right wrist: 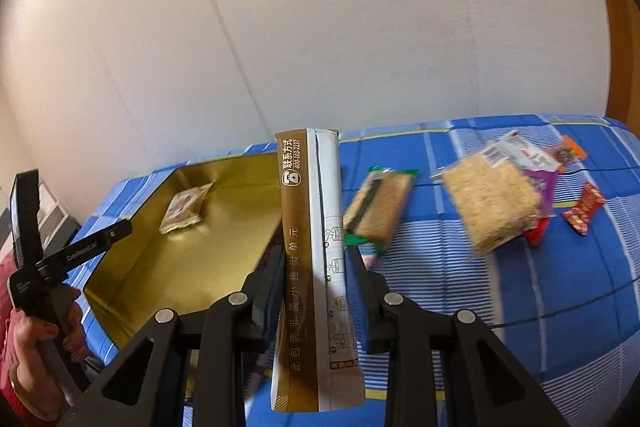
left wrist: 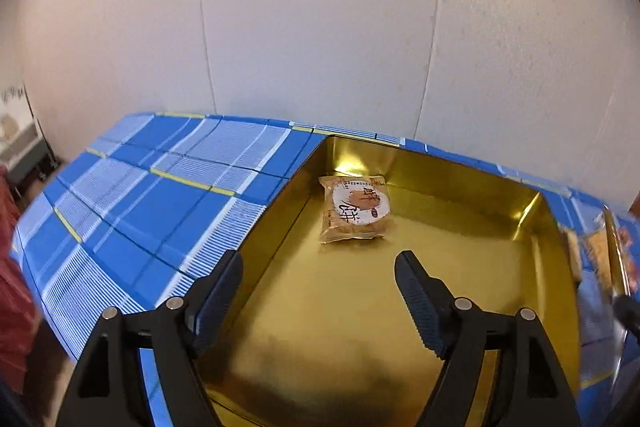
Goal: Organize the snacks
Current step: 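Lower the stick pack into the gold tray beside the pastry and release with the right gripper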
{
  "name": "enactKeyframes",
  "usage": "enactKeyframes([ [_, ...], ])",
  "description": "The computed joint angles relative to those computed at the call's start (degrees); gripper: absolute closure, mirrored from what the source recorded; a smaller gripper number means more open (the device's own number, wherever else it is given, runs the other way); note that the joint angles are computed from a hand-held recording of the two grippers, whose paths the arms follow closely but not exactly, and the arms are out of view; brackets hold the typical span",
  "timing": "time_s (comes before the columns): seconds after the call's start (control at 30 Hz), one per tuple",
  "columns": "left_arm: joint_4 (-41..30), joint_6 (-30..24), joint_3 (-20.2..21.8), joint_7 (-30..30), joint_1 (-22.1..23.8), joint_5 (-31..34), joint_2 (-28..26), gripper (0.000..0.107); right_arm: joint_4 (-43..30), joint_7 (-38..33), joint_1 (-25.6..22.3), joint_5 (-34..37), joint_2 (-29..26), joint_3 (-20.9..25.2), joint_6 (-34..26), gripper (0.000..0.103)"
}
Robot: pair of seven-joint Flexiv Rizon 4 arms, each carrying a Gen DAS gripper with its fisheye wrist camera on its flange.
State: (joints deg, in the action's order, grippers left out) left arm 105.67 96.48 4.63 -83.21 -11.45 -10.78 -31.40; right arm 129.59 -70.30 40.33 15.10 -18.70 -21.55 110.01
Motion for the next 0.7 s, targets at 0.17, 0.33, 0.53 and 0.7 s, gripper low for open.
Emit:
enactKeyframes([
  [0.17,0.1,-1.39,-2.75,2.35,2.82,0.75,0.18,0.028,-2.43,1.09,-3.06,-4.97,-0.17,4.69,-3.58,0.074],
  [0.33,0.81,-2.67,-6.06,3.37,6.09,-0.16,0.87,0.027,-7.62,4.0,-9.82,-11.46,-0.53,12.65,-13.58,0.073],
  [0.53,1.97,-2.25,-9.39,4.74,8.93,-0.92,1.47,0.026,-18.25,5.54,-19.56,-14.61,-4.42,23.71,-27.07,0.073],
  [0.7,2.45,-1.07,-9.52,5.38,8.94,-0.87,1.64,0.025,-27.46,8.54,-23.68,-16.61,-9.72,28.66,-35.03,0.073],
])
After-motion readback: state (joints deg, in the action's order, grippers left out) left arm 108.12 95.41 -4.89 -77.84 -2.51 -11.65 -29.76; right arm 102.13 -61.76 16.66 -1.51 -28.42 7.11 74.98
